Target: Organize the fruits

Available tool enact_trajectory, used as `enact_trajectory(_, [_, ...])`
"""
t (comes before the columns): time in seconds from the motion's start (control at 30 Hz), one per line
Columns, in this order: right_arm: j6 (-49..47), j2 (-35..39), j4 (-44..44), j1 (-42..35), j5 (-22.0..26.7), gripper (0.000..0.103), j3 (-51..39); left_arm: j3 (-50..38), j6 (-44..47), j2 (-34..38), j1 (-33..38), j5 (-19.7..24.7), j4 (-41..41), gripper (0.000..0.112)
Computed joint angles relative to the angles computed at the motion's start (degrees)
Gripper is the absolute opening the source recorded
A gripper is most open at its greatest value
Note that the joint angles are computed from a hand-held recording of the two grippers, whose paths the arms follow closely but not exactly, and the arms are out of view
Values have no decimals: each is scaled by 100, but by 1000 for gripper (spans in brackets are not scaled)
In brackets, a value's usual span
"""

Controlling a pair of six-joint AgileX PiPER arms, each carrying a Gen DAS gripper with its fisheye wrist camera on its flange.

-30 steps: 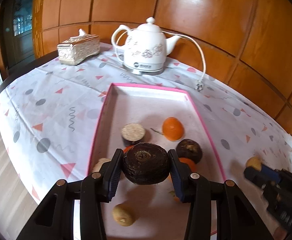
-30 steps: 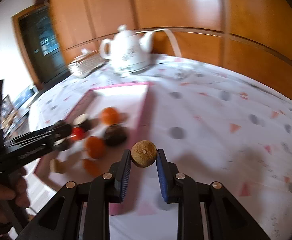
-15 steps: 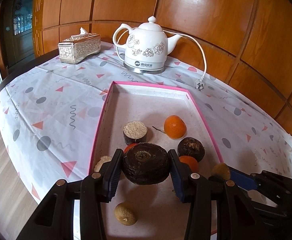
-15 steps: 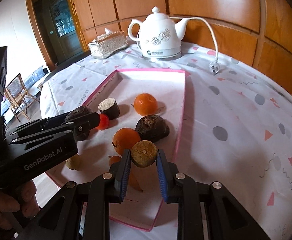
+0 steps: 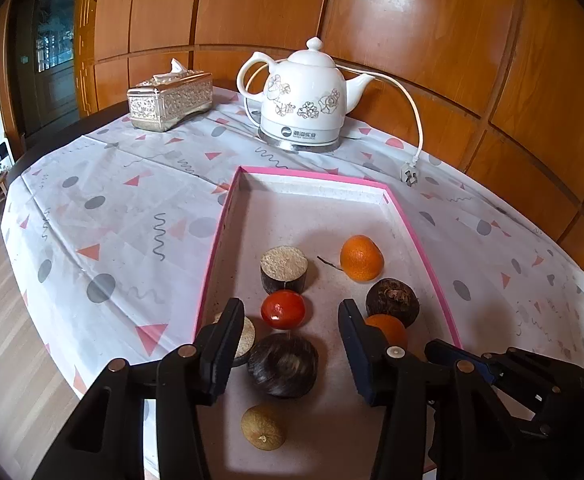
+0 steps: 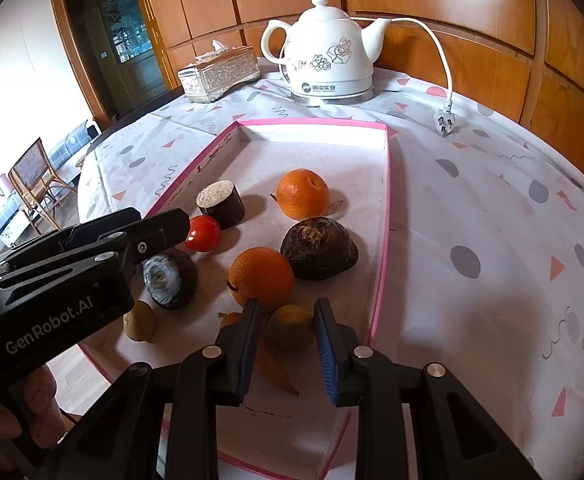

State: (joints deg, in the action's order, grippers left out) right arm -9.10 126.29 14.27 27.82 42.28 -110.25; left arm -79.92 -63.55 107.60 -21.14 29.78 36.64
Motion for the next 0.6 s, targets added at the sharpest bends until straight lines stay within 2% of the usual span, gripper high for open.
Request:
enact_trajectory(0.5, [84,-458,-239,112,-333,28,651,84,-350,-113,-95,152,325,56])
enact_trajectory(0.6, [221,-394,-676,253,-342,27,596,74,-369,-103,-97,183,331,56])
